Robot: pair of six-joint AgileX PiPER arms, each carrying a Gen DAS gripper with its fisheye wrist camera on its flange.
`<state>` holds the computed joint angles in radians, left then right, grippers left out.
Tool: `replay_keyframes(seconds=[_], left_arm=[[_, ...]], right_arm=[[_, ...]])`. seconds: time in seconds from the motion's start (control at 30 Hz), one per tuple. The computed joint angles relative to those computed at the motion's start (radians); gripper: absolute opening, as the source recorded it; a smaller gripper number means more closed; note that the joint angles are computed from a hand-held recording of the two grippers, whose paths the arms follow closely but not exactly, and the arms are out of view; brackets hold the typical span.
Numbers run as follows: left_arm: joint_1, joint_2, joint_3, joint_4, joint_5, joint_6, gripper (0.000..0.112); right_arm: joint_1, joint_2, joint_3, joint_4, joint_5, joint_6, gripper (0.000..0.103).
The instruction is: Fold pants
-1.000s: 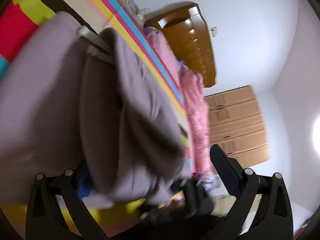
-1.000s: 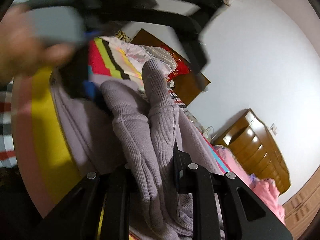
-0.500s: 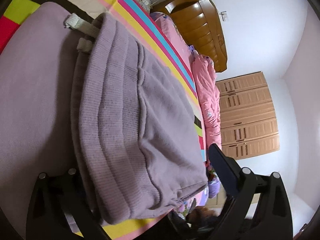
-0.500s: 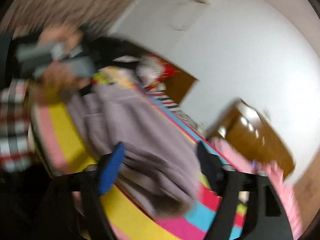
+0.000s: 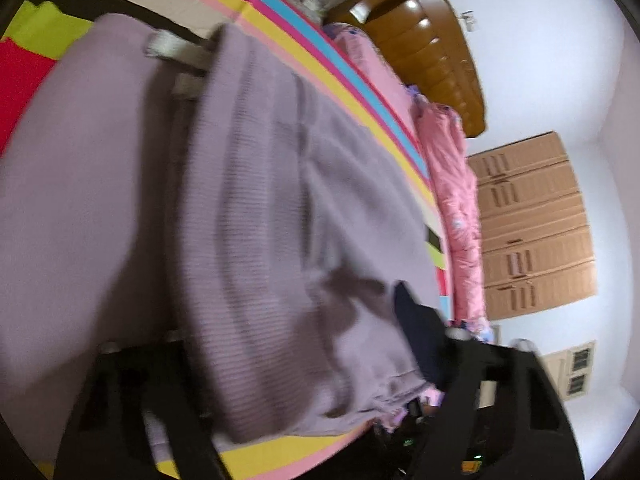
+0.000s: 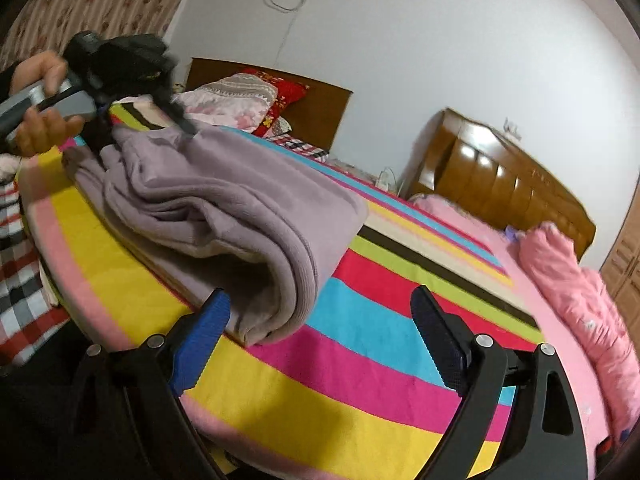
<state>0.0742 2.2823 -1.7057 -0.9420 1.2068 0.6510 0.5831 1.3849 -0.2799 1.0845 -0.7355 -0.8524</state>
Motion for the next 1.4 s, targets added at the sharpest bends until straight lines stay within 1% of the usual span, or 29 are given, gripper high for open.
replay_keyframes(seconds=[0.03,0.1,0.13,0.17,0.23,0.27,0.3,0.33,0.43,0.5,0.57,0.63,0.67,0.7,0.73,0.77,0.8,0.83,0.87,0.97,1.07,1.13,1.2,1.23,1.27,1.3,1.33,1.37,1.4], left_arm=[[0.005,-0.01,0.019,0.015,-0.025,0.003,0.039],[0.028,-0.015,0.058,-0.025,-0.029,0.07,0.031],[0.027,-0.035,0.091,-0.038,-0.053,0.107,0.03],[0.02,-0.073,0.141,-0.048,-0.097,0.151,0.027],[-0.006,-0.132,0.19,-0.036,-0.16,0.172,0.025],[-0.025,-0.169,0.207,-0.02,-0.192,0.182,0.024],[-0.04,-0.19,0.206,-0.009,-0.205,0.179,0.023],[-0.048,-0.22,0.2,0.001,-0.199,0.183,0.022],[-0.029,-0.294,0.156,-0.024,-0.133,0.217,0.021],[0.046,-0.346,0.148,-0.096,-0.064,0.293,0.021],[0.131,-0.343,0.16,-0.143,-0.024,0.35,0.021],[0.202,-0.256,0.18,-0.125,-0.043,0.349,0.021],[0.227,-0.163,0.175,-0.095,-0.06,0.321,0.021],[0.231,-0.105,0.189,-0.105,-0.081,0.326,0.021],[0.26,-0.052,0.203,-0.155,-0.062,0.371,0.021],[0.292,-0.024,0.214,-0.229,-0.01,0.421,0.021],[0.3,-0.02,0.227,-0.263,0.003,0.44,0.021],[0.296,-0.039,0.252,-0.274,-0.018,0.46,0.021],[0.279,-0.069,0.279,-0.271,-0.064,0.476,0.021],[0.271,-0.097,0.292,-0.264,-0.083,0.462,0.021],[0.272,-0.217,0.377,-0.284,-0.11,0.537,0.02],[0.261,-0.243,0.377,-0.258,-0.14,0.532,0.021],[0.249,-0.178,0.336,-0.206,-0.17,0.461,0.021],[0.26,-0.135,0.331,-0.22,-0.155,0.461,0.022],[0.293,-0.094,0.329,-0.275,-0.1,0.494,0.025],[0.31,-0.077,0.328,-0.301,-0.069,0.507,0.027],[0.32,-0.088,0.343,-0.316,-0.072,0.516,0.03],[0.32,-0.125,0.374,-0.324,-0.114,0.526,0.038],[0.315,-0.169,0.408,-0.325,-0.17,0.525,0.05]], right_arm=[[-0.04,0.009,-0.004,-0.041,0.032,0.044,0.088],[-0.076,0.032,-0.021,-0.066,0.079,0.085,0.088],[-0.07,0.043,-0.027,-0.059,0.081,0.087,0.088],[-0.073,0.052,-0.042,-0.045,0.087,0.066,0.088],[-0.053,0.087,-0.076,-0.007,0.069,0.028,0.088],[-0.029,0.115,-0.103,0.051,0.045,-0.023,0.088],[-0.007,0.139,-0.13,0.117,0.016,-0.081,0.088],[0.011,0.169,-0.161,0.176,-0.017,-0.136,0.088],[0.046,0.223,-0.203,0.259,-0.087,-0.204,0.088],[0.077,0.251,-0.201,0.261,-0.142,-0.21,0.088],[0.094,0.269,-0.182,0.221,-0.176,-0.164,0.088],[0.114,0.291,-0.182,0.219,-0.205,-0.152,0.088],[0.102,0.296,-0.184,0.206,-0.197,-0.15,0.088],[0.092,0.287,-0.176,0.194,-0.182,-0.136,0.088],[0.086,0.281,-0.169,0.18,-0.176,-0.13,0.088],[0.082,0.28,-0.167,0.174,-0.175,-0.138,0.088],[0.067,0.277,-0.171,0.164,-0.164,-0.147,0.088],[0.072,0.272,-0.173,0.175,-0.16,-0.159,0.088],[0.081,0.274,-0.178,0.19,-0.161,-0.165,0.088],[0.086,0.274,-0.187,0.21,-0.16,-0.179,0.089],[0.108,0.28,-0.204,0.256,-0.177,-0.216,0.089],[0.11,0.286,-0.199,0.242,-0.18,-0.191,0.09],[0.1,0.277,-0.188,0.216,-0.166,-0.175,0.09],[0.097,0.271,-0.186,0.212,-0.158,-0.183,0.09],[0.096,0.266,-0.184,0.211,-0.154,-0.193,0.09],[0.094,0.249,-0.174,0.201,-0.143,-0.213,0.09],[0.095,0.224,-0.159,0.189,-0.13,-0.235,0.09],[0.089,0.192,-0.144,0.174,-0.104,-0.255,0.09],[0.066,0.131,-0.108,0.119,-0.038,-0.257,0.09]])
